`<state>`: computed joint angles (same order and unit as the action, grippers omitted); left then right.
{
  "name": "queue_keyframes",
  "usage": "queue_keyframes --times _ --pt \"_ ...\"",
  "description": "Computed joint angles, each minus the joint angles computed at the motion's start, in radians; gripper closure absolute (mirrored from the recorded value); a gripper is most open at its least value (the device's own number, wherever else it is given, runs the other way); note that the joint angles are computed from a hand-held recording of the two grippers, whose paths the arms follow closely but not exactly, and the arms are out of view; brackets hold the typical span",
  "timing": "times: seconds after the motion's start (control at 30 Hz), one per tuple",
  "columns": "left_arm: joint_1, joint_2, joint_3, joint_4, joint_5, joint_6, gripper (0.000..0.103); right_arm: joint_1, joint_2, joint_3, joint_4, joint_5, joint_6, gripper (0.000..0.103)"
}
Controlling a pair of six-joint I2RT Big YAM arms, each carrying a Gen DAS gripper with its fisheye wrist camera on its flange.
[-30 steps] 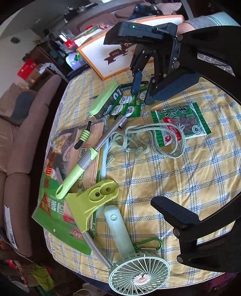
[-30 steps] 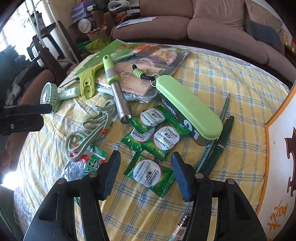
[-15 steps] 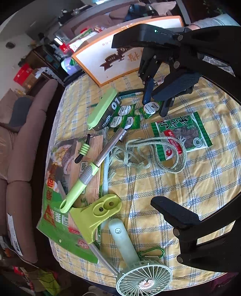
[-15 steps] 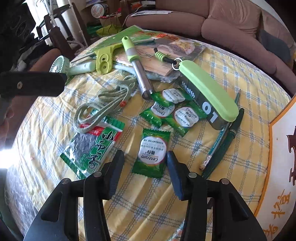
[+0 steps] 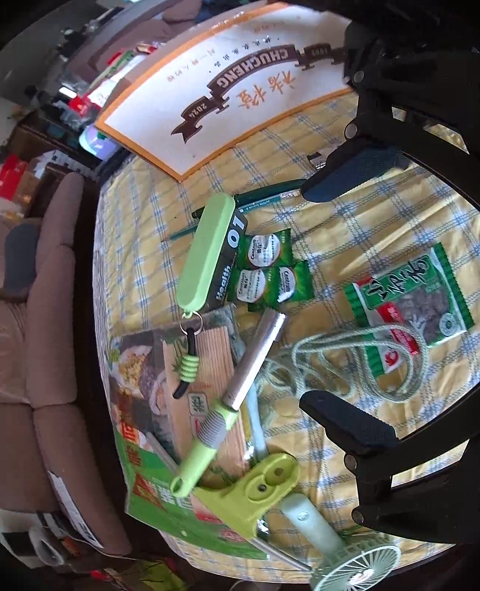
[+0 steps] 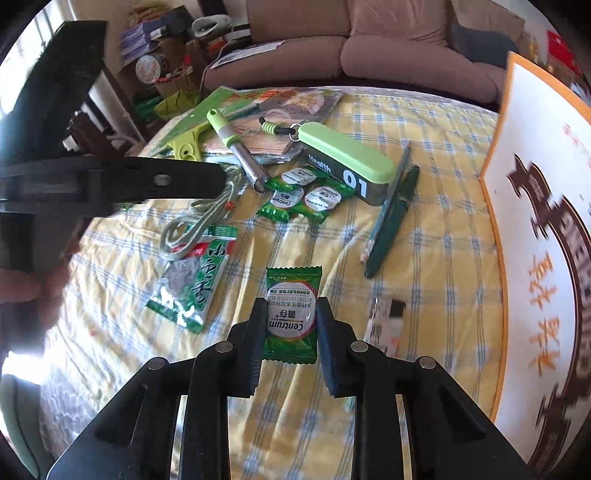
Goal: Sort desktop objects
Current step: 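Grasp another green Centrum packet with the left gripper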
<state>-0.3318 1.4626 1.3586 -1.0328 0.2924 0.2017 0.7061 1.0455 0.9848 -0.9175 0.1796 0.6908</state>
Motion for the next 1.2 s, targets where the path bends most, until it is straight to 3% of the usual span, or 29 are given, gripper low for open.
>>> queue_keyframes --times 0.1,0.2,0.23,0.37,0.47,0.73,0.87,0.97,1.03,1.13,1.2 --pt "-0.048 0.036 0.020 0.027 -0.084 -0.004 0.027 0.052 -0.068 -0.028 -0.001 0.025 0.073 0.078" --pt "-0.073 0.062 0.046 0.030 -0.094 -0.014 0.028 0.074 -0.098 -0.039 0.000 0.023 0.109 0.078" --pt "-0.079 0.076 0.063 0.019 -0.102 -0.018 0.028 0.072 -0.107 -0.044 0.009 0.015 0.110 0.078" --pt "-0.095 0.148 0.143 -0.052 -0.131 -0.021 0.048 0.051 -0.129 -0.068 0.044 -0.017 0.119 0.078" --pt "-0.106 0.182 0.178 -0.076 -0.184 -0.011 0.048 0.051 -0.127 -0.070 0.054 -0.032 0.111 0.078" --pt "-0.114 0.213 0.195 -0.100 -0.164 0.012 0.035 0.035 -0.137 -0.077 0.074 -0.046 0.098 0.078" --pt "-0.105 0.207 0.185 -0.112 -0.137 0.033 0.057 0.022 -0.153 -0.093 0.080 -0.058 0.107 0.077" --pt "-0.068 0.218 0.194 -0.164 -0.003 0.006 0.080 0.010 -0.166 -0.104 0.090 -0.070 0.111 0.078" --pt "-0.062 0.209 0.181 -0.156 0.013 -0.008 0.079 0.008 -0.170 -0.104 0.089 -0.067 0.111 0.078" --pt "-0.079 0.195 0.167 -0.130 -0.043 -0.003 0.073 0.005 -0.174 -0.108 0.094 -0.067 0.114 0.078" --pt "-0.088 0.199 0.170 -0.123 -0.084 -0.015 0.051 0.007 -0.174 -0.108 0.093 -0.065 0.114 0.078"
